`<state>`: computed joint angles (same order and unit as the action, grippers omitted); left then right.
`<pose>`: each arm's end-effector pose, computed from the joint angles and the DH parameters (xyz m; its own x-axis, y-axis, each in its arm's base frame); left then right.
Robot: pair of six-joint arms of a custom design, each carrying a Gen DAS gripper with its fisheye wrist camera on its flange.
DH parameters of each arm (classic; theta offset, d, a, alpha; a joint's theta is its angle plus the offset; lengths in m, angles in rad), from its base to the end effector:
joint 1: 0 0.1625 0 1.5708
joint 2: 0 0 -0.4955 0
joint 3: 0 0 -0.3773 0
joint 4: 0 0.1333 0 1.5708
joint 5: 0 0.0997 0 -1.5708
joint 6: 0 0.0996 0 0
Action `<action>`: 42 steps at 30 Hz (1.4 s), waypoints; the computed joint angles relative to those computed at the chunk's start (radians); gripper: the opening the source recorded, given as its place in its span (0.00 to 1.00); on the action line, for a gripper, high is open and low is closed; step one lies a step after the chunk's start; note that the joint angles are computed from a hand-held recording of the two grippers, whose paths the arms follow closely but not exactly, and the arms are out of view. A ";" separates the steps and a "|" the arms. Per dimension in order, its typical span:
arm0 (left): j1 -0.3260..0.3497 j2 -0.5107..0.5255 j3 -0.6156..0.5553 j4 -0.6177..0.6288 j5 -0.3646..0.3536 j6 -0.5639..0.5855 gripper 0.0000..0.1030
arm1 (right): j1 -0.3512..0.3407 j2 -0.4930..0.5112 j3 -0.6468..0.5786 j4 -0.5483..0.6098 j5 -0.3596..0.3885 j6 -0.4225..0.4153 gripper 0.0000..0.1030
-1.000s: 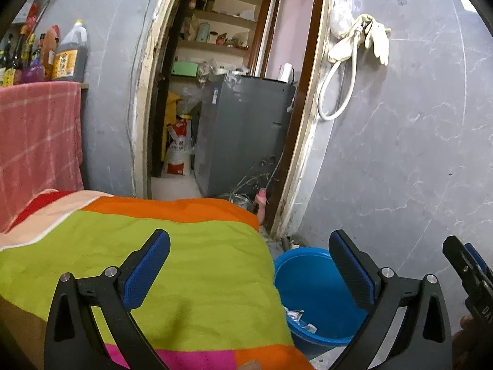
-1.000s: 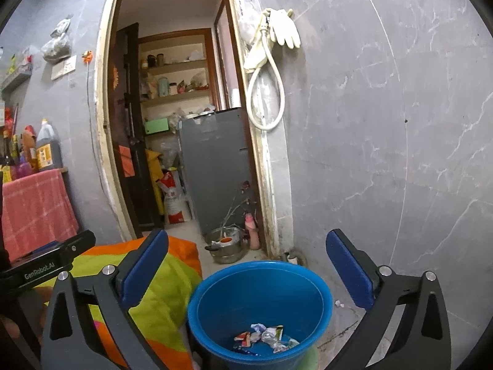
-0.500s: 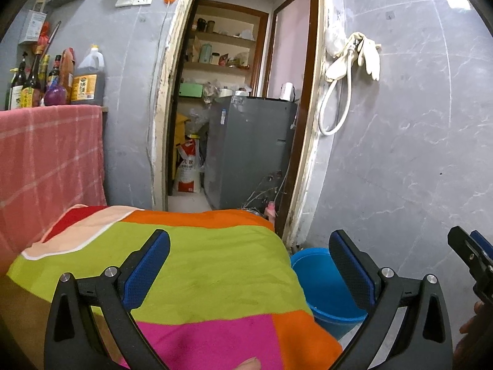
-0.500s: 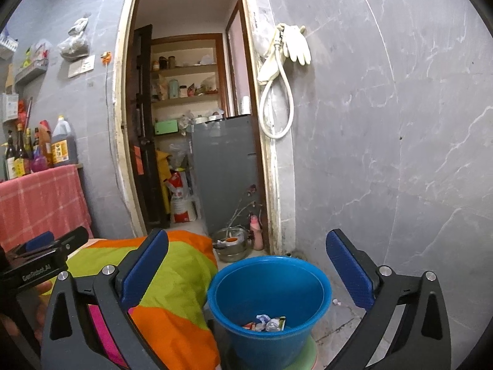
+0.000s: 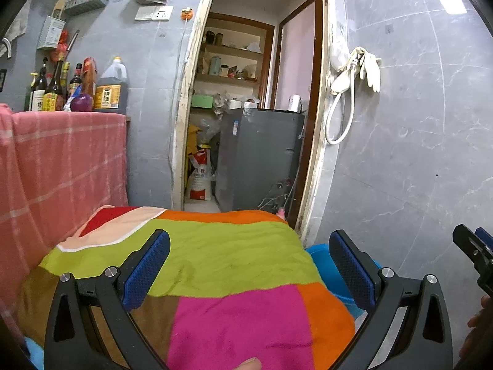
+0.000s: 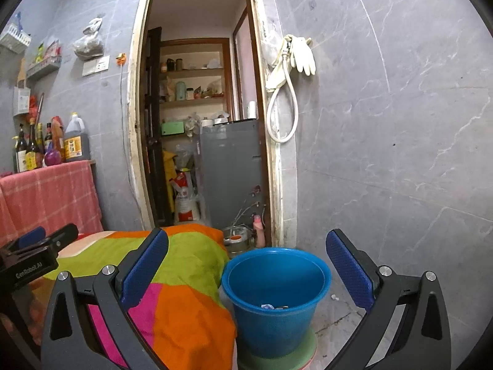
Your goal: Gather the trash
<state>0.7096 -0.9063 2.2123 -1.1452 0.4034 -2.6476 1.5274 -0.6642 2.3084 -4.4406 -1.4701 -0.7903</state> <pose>-0.1773 -0.4488 0.0837 -0.7740 -0.2091 -0.5977 0.5548 0.2311 -0.7993 0.1219 -0.4952 0.1519 -0.7127 -0.2763 0.6447 -0.6989 0.2014 -0.6863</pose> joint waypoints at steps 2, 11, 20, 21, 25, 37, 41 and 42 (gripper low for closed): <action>-0.014 -0.002 0.025 -0.027 -0.019 0.004 0.98 | -0.001 0.007 0.019 -0.028 0.000 -0.003 1.00; -0.061 0.013 0.126 -0.143 -0.094 0.006 0.98 | -0.039 0.057 0.103 -0.176 0.019 -0.019 1.00; -0.101 0.048 0.210 -0.266 -0.150 0.013 0.98 | -0.077 0.125 0.151 -0.296 0.053 -0.046 1.00; -0.104 0.053 0.217 -0.284 -0.155 0.023 0.98 | -0.082 0.134 0.156 -0.310 0.058 -0.050 1.00; -0.114 0.073 0.246 -0.345 -0.169 0.050 0.98 | -0.098 0.162 0.174 -0.347 0.077 -0.067 1.00; -0.130 0.111 0.299 -0.456 -0.190 0.067 0.98 | -0.125 0.217 0.194 -0.395 0.095 -0.092 1.00; -0.129 0.119 0.315 -0.500 -0.189 0.088 0.98 | -0.133 0.225 0.193 -0.403 0.096 -0.097 1.00; -0.129 0.123 0.315 -0.502 -0.191 0.086 0.98 | -0.136 0.228 0.193 -0.404 0.096 -0.098 1.00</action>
<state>0.5802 -0.7834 2.5278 -1.6475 0.2127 -2.5614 1.3917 -0.4367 2.5010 -4.8442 -1.3745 -0.8881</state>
